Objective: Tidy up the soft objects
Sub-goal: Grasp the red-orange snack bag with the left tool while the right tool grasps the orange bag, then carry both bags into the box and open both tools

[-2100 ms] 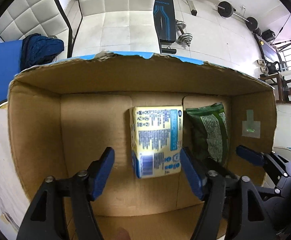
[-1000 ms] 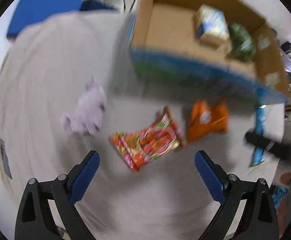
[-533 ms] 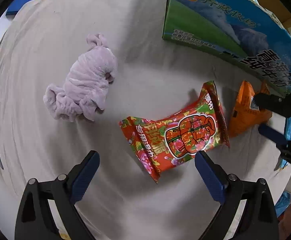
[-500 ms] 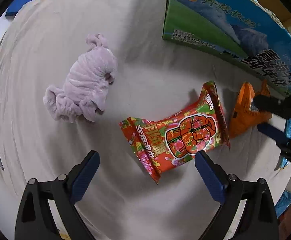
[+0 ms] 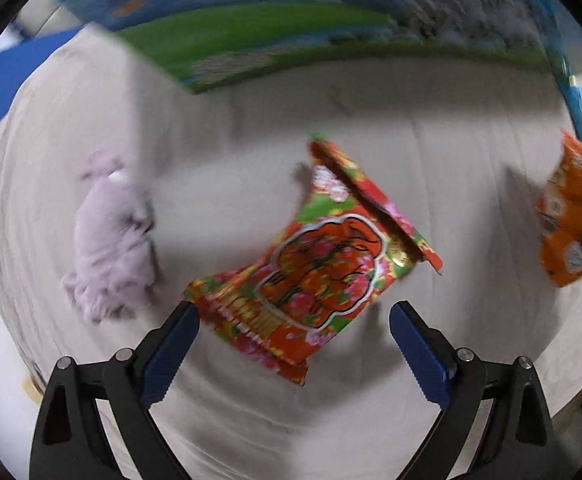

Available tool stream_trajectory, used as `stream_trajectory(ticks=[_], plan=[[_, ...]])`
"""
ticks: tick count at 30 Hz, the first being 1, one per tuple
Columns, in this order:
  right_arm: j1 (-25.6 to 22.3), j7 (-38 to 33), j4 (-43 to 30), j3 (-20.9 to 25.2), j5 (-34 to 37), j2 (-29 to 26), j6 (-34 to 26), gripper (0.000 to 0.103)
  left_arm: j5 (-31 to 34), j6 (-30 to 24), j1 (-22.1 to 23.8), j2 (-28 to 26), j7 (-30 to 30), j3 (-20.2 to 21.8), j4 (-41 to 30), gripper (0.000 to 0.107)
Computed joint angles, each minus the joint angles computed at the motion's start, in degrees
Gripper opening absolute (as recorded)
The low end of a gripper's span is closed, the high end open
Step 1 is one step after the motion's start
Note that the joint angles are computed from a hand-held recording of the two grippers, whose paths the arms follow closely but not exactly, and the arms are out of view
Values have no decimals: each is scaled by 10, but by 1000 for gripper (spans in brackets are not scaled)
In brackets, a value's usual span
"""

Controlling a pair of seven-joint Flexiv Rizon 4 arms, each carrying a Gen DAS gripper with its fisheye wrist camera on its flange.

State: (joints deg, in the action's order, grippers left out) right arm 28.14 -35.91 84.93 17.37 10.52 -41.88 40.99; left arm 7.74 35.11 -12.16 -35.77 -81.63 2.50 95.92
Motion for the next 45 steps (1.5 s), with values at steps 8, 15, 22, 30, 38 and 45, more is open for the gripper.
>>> stream_trajectory(ticks=[8, 15, 22, 30, 38, 45], plan=[[1, -14, 9, -1, -10, 3, -40, 17, 48, -38, -33, -47, 23, 3, -62, 100], [12, -19, -3, -6, -24, -1, -57, 17, 19, -27, -19, -61, 45, -5, -68, 97], [16, -27, 1, -9, -32, 6, -65, 17, 14, 9, -25, -48, 45, -2, -47, 73], [32, -30, 1, -14, -54, 15, -59, 16, -24, 117, -18, 17, -13, -10, 89, 69], [40, -47, 14, -16, -82, 48, -56, 16, -151, 176, 9, 101, -56, -55, 203, 68], [41, -63, 17, -20, -100, 93, -52, 16, -188, 183, 21, 161, -39, -59, 214, 68]])
